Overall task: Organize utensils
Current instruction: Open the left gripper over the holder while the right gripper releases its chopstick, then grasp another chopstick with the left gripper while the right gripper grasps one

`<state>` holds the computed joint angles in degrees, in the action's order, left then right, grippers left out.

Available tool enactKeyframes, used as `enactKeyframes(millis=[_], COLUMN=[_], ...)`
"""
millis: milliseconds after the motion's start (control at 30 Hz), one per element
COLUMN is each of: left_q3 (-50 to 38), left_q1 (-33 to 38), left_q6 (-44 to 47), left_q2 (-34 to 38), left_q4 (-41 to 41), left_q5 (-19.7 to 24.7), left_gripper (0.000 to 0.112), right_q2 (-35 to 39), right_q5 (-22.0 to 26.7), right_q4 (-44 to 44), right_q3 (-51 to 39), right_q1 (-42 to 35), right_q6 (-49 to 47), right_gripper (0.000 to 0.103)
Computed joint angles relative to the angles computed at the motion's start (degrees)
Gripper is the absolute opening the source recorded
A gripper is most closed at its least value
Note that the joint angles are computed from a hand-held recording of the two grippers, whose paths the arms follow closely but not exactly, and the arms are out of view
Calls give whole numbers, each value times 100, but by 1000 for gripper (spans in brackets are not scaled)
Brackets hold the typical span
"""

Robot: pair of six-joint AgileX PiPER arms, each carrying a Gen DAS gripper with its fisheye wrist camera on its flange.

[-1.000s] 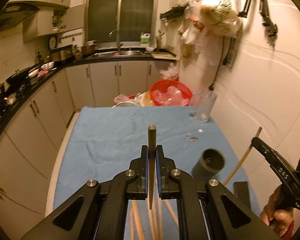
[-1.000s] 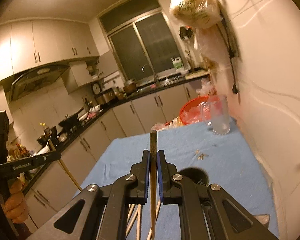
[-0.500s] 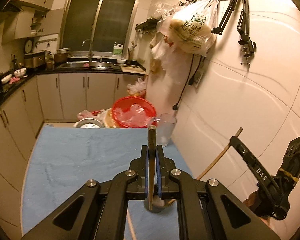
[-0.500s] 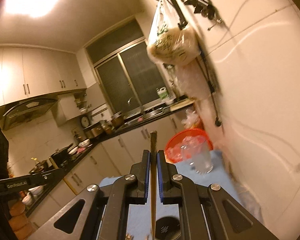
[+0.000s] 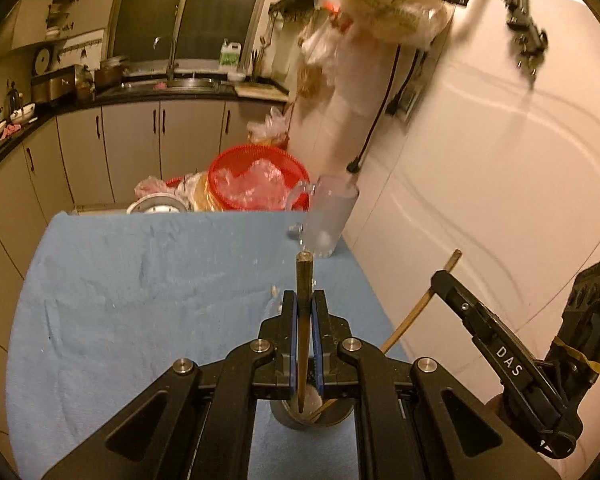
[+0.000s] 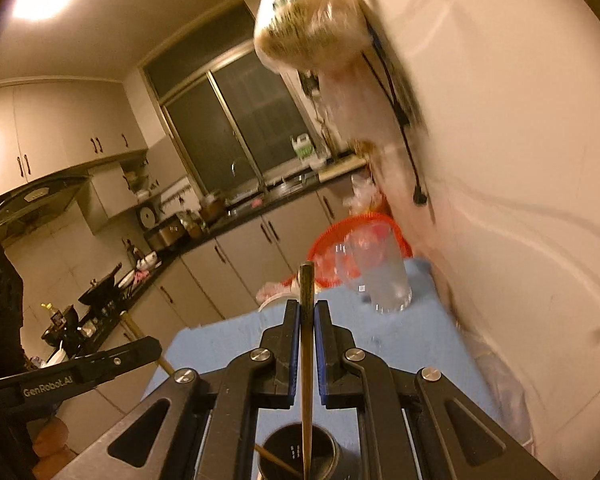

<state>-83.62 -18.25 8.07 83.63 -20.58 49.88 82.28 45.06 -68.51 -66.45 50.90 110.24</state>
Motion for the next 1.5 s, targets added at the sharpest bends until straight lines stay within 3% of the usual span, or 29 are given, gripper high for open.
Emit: enactKeyframes(millis=[133,267,333,433,533,700,933,1100,1233,1333,1467,1500], left_q3=[178,292,260,389,565,786,1599,2301,2863,3203,3534,3583], left_q1=[-73,-59,-55,-32,95,557,2131,3790,4648,4865,4639,4527], left_q6=[-87,-108,-118,-83,96,499,1897,3148,3715,3826,3464,3318], left_q2=[34,-18,-15,-204,-522,-1016,-1991,-2095,-1736,-1293,-670,-626], left_q4=[148,199,209,229,121,-240,-1140,-1607,-1414,-1071,-612,-514], left_q5=[-6,22,62,-23,-29,228,699,1239,1317,1231,789,702], left_gripper=[7,9,17,37,39,39,44,44,44,44,42,37], right_q2=[111,193,179,99,-80,-300,-193,372,773,993,1202,1241], right_q5=[-574,-711,-715,-614,-180,781,1783,1522,1078,874,661,639], right_q4=[332,403,539,661,300,-74,-409,-134,224,362,489,519], right_q3=[174,290,286,258,355,339,157,-129,-272,-313,-403,-431], right_q1=[-290,-305,-317,-271,46,854,2188,2478,2412,2382,2288,2277], right_q6=[-72,-2,-130,-165,216,518,659,390,238,233,236,214], right_gripper=[8,11,13,30,56,56,56,56,56,56,56,56])
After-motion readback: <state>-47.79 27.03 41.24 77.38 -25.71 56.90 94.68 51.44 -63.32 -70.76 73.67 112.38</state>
